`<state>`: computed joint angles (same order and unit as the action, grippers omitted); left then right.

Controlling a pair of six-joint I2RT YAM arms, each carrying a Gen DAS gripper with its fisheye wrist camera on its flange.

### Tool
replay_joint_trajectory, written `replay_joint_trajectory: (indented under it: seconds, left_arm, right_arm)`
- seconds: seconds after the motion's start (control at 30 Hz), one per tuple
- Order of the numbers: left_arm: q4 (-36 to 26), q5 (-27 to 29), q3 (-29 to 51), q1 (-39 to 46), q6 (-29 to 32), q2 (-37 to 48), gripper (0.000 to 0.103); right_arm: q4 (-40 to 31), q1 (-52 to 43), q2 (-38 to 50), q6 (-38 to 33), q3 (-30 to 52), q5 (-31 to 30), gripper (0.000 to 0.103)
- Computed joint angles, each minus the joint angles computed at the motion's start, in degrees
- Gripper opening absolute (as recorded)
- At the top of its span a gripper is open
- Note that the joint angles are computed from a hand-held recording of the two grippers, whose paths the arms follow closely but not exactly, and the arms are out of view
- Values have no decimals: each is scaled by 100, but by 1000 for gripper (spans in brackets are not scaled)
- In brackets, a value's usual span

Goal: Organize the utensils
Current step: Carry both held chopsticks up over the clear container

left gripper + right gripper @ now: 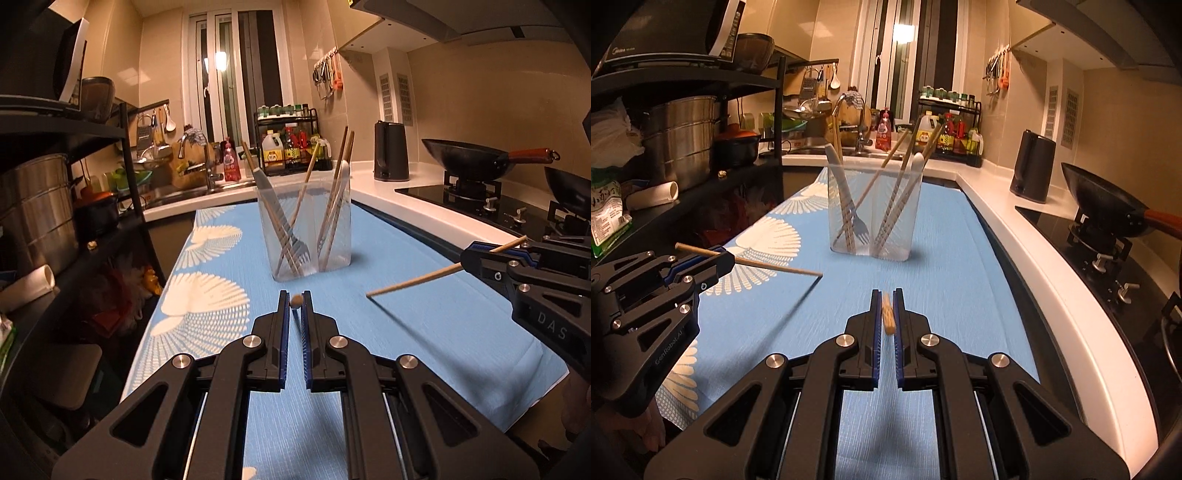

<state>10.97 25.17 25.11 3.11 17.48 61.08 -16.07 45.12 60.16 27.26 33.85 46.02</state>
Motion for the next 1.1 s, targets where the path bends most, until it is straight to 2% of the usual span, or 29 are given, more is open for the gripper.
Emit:
replay_joint_trajectory:
  seconds: [0.17,0.4,0.47,0.63,0.8,0.9,1.1]
  left_arm:
    - [-370,184,511,89,-31,26,6]
    - [-1766,470,2010,138,-1,565,6]
    - [-2181,581,2474,178,33,776,6]
    - [-3296,926,3995,268,7,1567,6]
    - [-3917,1135,5487,207,-264,2412,6]
    - [-4301,1224,6603,93,-475,2995,6]
    - [-4553,1075,8252,-275,-841,3914,6]
  right_arm:
    - [-95,0,-162,-250,235,24,6]
    - [-195,-193,-252,-827,858,-246,6]
    - [-271,-379,-200,-998,1125,-507,6]
    - [-582,-1159,-9,-1261,1962,-1632,6]
    - [-786,-2062,592,-1536,3129,-2692,6]
    - [-840,-2389,1059,-1749,3947,-3005,6]
    - [-862,-2801,2087,-2106,5421,-3284,6]
